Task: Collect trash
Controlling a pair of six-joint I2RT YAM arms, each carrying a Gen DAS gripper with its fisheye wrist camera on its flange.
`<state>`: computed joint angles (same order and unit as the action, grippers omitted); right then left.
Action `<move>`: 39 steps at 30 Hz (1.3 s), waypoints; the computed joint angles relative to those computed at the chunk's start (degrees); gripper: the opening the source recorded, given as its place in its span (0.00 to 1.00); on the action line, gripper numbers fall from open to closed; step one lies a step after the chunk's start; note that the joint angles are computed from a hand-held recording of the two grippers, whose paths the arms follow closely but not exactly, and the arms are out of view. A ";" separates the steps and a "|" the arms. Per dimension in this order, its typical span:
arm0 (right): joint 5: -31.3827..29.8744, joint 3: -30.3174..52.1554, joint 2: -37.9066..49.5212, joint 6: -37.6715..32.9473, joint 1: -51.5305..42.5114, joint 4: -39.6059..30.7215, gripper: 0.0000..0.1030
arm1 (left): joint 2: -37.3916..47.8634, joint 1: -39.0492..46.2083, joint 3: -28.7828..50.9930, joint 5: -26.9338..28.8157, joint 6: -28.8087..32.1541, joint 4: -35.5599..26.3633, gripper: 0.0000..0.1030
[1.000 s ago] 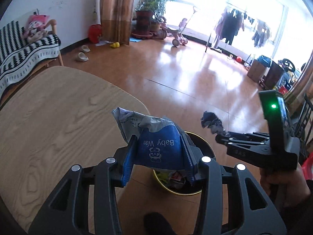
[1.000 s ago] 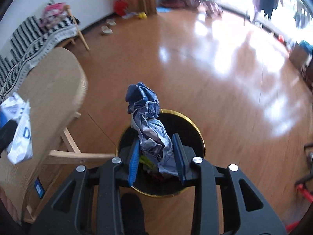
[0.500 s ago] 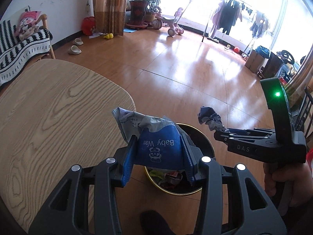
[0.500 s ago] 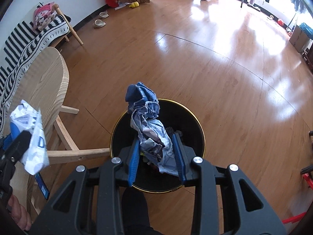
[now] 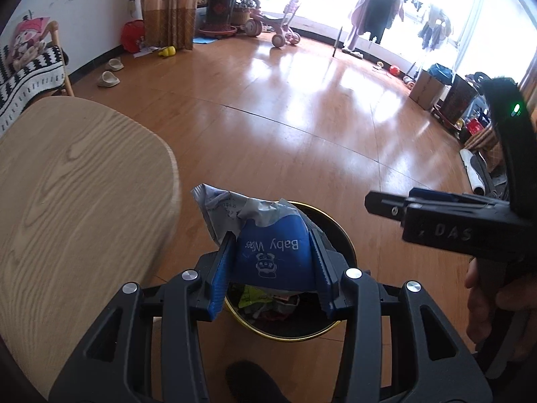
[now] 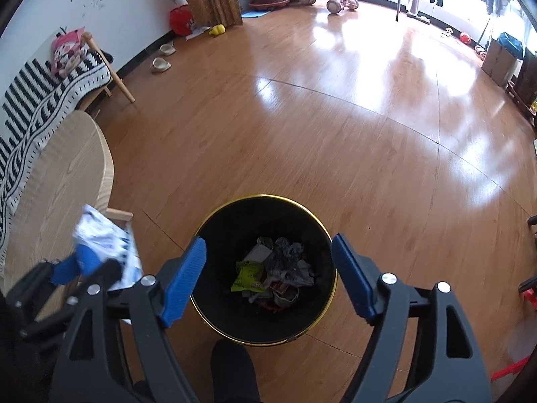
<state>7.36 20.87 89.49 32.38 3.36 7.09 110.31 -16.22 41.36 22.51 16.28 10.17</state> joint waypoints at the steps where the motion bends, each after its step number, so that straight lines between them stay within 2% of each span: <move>1: 0.20 -0.33 -0.63 -0.10 -0.26 -0.07 0.73 | 0.66 -0.72 0.11 0.04 0.00 0.49 0.42; 5: 0.50 -1.92 -3.32 0.25 -1.44 0.00 0.76 | 2.41 -2.16 0.82 0.80 -0.38 2.28 0.44; 8: 2.42 -3.03 -5.90 0.78 -1.35 -0.59 0.81 | 2.69 -1.73 1.31 2.23 -1.30 3.09 0.60; 9: 3.11 -3.32 -6.92 0.94 -1.25 -0.95 0.81 | 2.37 -1.35 1.16 2.62 -1.42 3.30 0.68; 13: 3.36 -3.36 -8.73 1.99 -0.48 -1.58 0.81 | 0.11 0.33 0.39 3.04 -0.94 2.51 0.77; 18: 8.41 0.51 -9.67 6.46 9.33 -5.38 0.83 | -7.34 9.16 -1.42 4.90 2.93 -3.25 0.89; 23: 11.33 9.00 -5.18 7.86 20.30 -6.66 0.85 | -14.00 24.58 -0.03 7.93 9.64 -11.79 0.91; 27: 14.07 22.62 5.34 7.21 31.39 -8.78 0.85 | -13.82 40.64 6.05 10.59 15.17 -19.27 0.91; 30: 13.48 32.91 12.89 6.31 37.20 -10.38 0.85 | -8.99 53.36 14.13 12.45 18.45 -25.44 0.91; 33: 12.04 45.47 21.21 5.60 42.75 -13.08 0.85 | -4.14 63.05 22.32 12.12 19.34 -28.73 0.91; 36: 11.74 61.15 30.96 3.87 48.04 -18.15 0.86 | 0.12 71.23 28.88 11.88 20.00 -29.50 0.91; 39: 10.91 79.02 41.58 1.25 52.54 -25.04 0.86 | 4.12 77.32 33.48 9.58 19.41 -26.71 0.91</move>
<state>18.27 99.89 131.07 33.63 55.90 -17.95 114.44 61.11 74.84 32.09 35.69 -16.54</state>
